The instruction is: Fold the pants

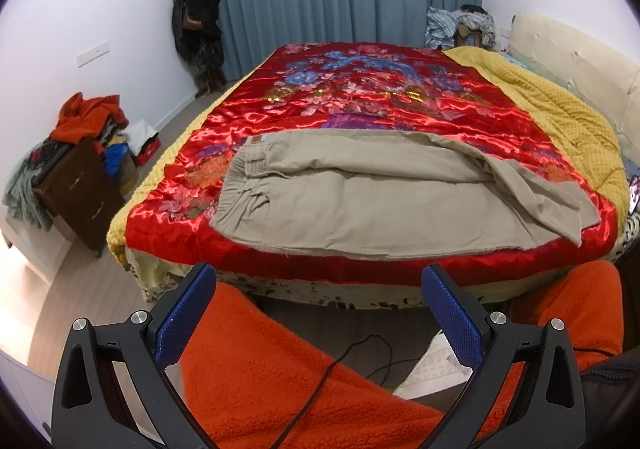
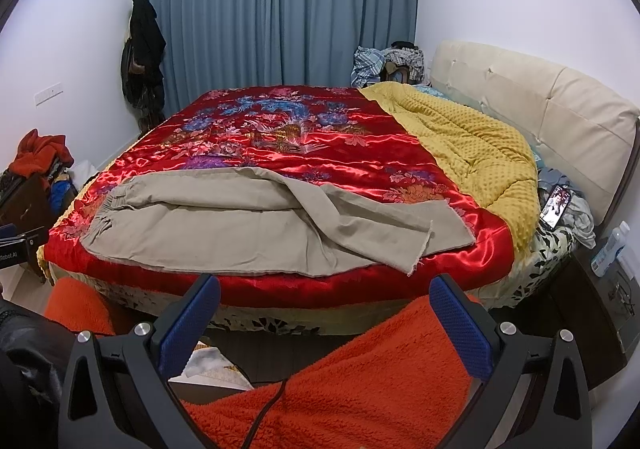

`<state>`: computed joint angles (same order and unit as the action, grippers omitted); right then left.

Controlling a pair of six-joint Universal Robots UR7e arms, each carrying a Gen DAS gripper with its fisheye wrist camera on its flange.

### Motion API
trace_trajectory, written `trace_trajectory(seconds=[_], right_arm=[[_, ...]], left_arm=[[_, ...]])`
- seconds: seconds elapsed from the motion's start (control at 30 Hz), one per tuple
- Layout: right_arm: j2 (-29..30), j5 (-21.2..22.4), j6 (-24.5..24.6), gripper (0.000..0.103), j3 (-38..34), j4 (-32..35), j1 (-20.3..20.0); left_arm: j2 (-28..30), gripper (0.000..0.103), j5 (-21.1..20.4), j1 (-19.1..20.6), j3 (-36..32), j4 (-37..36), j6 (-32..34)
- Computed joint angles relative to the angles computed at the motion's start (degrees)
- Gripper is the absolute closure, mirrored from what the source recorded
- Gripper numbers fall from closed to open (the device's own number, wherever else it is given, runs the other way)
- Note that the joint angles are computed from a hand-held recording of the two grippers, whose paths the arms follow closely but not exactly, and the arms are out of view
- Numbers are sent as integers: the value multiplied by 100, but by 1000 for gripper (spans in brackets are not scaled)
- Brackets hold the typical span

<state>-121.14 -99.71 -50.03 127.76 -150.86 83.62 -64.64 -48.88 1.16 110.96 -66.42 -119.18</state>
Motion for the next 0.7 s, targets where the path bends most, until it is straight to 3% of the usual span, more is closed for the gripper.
trace_trajectory(seconds=[0.7], right_arm=[[4,-33,10,0,13,5,9]], left_arm=[[-3,1,2,11,-21,13,7]])
